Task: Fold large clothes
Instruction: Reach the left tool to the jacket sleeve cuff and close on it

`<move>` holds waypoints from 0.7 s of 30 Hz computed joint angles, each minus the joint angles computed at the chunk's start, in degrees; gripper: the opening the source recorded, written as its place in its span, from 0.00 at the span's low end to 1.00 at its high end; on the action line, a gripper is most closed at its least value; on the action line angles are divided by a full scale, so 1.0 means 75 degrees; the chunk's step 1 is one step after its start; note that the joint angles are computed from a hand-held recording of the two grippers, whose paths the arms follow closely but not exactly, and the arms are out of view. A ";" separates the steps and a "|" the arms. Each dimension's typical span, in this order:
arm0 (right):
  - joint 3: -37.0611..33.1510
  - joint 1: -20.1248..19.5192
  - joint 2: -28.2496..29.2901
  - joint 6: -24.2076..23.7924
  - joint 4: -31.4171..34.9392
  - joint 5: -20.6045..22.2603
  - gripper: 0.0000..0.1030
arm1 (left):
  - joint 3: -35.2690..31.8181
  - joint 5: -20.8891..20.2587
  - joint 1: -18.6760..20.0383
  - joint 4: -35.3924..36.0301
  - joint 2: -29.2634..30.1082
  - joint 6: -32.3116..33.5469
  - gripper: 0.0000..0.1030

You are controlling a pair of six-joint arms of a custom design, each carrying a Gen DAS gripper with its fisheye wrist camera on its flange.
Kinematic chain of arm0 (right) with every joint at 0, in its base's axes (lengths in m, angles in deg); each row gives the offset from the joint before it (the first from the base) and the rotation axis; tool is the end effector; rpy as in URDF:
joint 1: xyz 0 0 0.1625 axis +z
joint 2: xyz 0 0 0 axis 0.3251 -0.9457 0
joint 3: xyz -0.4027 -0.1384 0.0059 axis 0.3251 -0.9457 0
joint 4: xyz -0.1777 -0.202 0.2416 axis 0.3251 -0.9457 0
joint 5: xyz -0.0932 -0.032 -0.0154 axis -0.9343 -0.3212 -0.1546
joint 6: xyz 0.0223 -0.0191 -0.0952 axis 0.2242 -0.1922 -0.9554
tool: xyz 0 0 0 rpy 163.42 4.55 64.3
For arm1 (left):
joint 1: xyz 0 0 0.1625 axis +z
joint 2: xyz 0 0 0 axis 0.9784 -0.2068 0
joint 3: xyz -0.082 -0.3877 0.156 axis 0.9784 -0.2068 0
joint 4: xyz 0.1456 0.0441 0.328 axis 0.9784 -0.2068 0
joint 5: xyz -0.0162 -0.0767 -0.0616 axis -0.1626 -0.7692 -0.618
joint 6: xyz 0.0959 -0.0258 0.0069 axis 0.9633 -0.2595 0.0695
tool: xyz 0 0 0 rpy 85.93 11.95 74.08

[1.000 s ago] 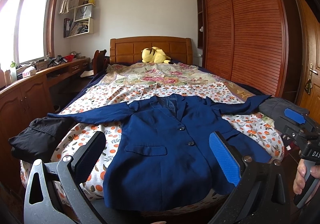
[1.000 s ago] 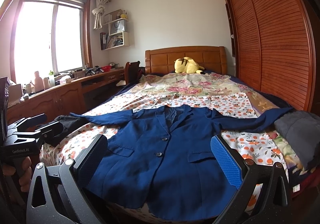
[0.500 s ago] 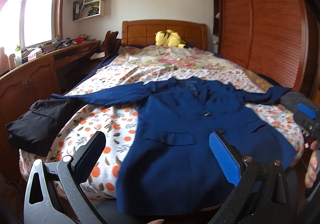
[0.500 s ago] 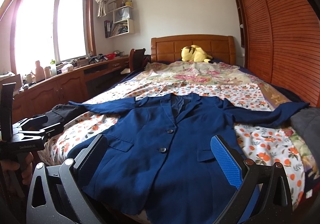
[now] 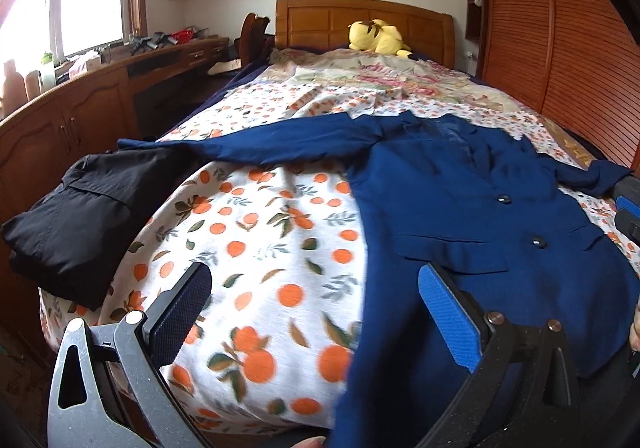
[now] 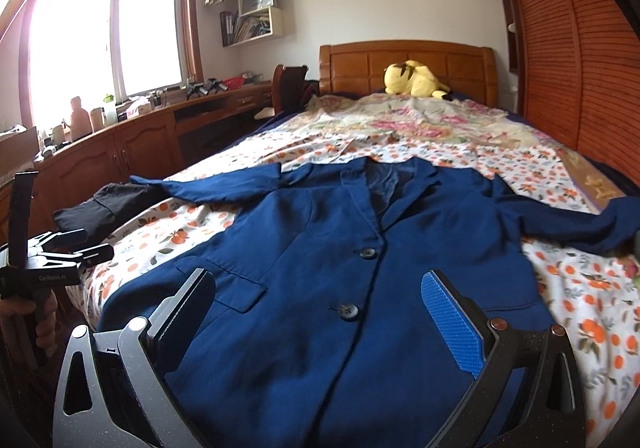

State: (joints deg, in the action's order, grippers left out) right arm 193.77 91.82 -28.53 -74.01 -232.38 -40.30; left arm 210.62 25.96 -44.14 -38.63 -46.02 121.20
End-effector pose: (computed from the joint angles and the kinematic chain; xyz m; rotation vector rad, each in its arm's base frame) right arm 0.2035 -0.2819 0.1154 0.7584 -2.2308 1.2491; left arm -0.0761 -0.3147 0.1826 0.5520 2.2130 -1.0348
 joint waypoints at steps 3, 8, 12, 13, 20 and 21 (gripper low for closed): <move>-0.0326 -0.0132 -0.0193 -0.0048 0.0721 0.0182 0.99 | -0.0243 0.0137 0.0579 -0.0206 -0.0107 0.0782 1.00; -0.1019 -0.0214 -0.0375 -0.0160 0.1908 0.0460 0.99 | -0.0657 0.0490 0.1390 -0.0476 -0.0368 0.1944 1.00; -0.1699 -0.0248 -0.0497 -0.0292 0.3035 0.0648 0.99 | -0.1133 0.0834 0.1955 -0.0414 -0.0425 0.2536 0.99; -0.1833 -0.0277 -0.0516 -0.0316 0.3281 0.0716 0.99 | -0.1281 0.0968 0.2118 -0.0364 -0.0449 0.2639 0.98; -0.1937 -0.0705 -0.0620 -0.0686 0.4193 0.1078 0.99 | -0.2420 0.1223 0.2940 0.0081 -0.0236 0.3078 0.93; -0.1860 -0.0777 -0.0648 -0.0703 0.4231 0.1114 0.99 | -0.2597 0.1297 0.3064 0.0143 -0.0194 0.3113 0.92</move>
State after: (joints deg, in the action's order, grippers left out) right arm 179.82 86.00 -33.39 -79.28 -200.65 -31.94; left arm 191.14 35.69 -21.16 -37.55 -47.48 144.55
